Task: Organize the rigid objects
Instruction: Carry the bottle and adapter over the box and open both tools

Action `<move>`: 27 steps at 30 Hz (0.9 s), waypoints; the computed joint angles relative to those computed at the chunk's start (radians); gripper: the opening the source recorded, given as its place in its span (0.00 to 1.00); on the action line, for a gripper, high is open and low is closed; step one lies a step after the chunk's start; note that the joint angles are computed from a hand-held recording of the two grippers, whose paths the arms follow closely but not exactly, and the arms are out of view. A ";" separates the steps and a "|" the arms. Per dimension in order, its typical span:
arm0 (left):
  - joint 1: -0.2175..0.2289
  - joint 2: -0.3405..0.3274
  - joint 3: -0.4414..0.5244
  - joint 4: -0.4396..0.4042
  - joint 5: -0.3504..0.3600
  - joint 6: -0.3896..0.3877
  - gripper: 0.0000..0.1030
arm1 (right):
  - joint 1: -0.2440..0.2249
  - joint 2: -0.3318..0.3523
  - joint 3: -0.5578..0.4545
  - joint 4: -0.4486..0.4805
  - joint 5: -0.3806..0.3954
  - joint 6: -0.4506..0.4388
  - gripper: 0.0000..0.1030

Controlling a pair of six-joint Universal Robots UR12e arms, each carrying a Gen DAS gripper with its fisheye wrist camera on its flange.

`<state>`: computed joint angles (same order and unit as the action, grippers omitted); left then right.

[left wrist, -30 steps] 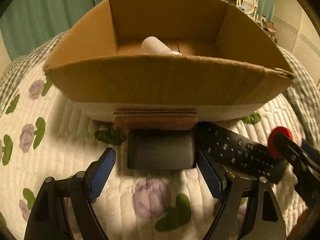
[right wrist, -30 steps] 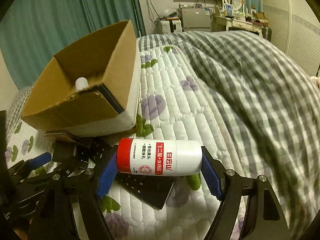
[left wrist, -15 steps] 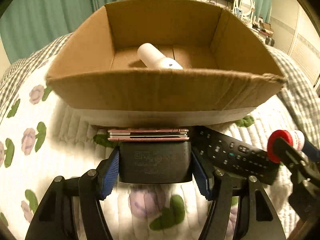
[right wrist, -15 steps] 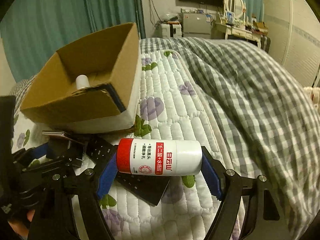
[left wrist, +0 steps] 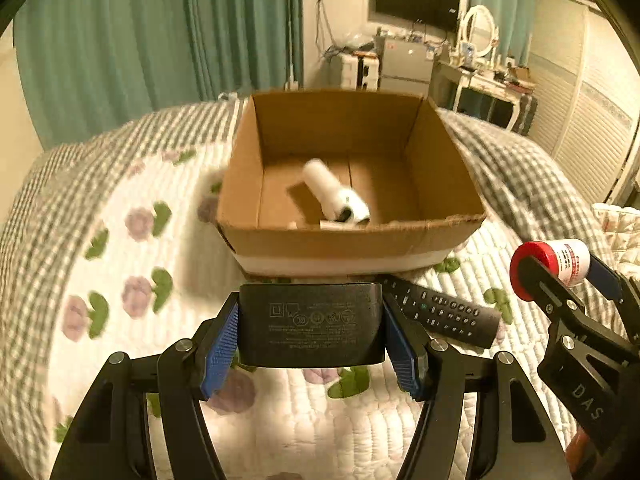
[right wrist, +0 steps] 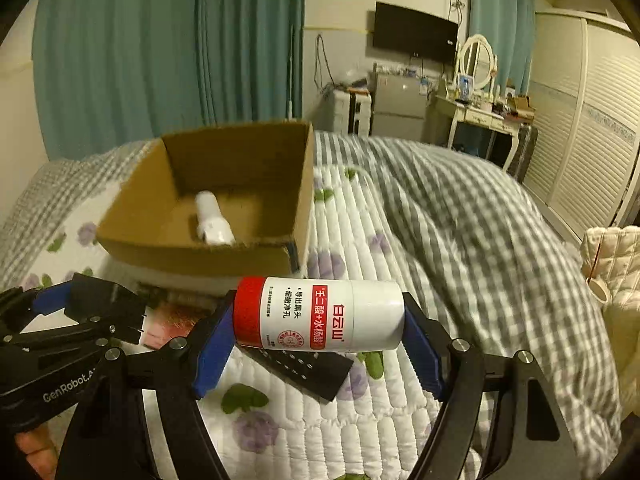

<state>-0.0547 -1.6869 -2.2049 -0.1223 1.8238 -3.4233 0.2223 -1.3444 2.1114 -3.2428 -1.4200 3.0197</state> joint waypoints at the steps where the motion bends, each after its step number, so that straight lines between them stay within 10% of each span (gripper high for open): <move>1: 0.004 0.009 -0.002 0.006 -0.003 0.007 0.65 | -0.002 -0.006 -0.001 -0.003 0.015 0.005 0.74; 12: 0.062 0.056 0.057 -0.003 -0.075 0.047 0.65 | 0.002 -0.011 -0.093 -0.008 0.121 0.020 0.74; 27: 0.118 -0.109 0.184 0.082 -0.130 0.170 0.65 | 0.049 0.165 -0.420 0.240 0.138 -0.107 0.74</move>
<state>0.0630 -1.7963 -2.0210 -0.0407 1.6936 -3.2528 0.2715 -1.1797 1.6917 -3.0030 -1.2819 2.9129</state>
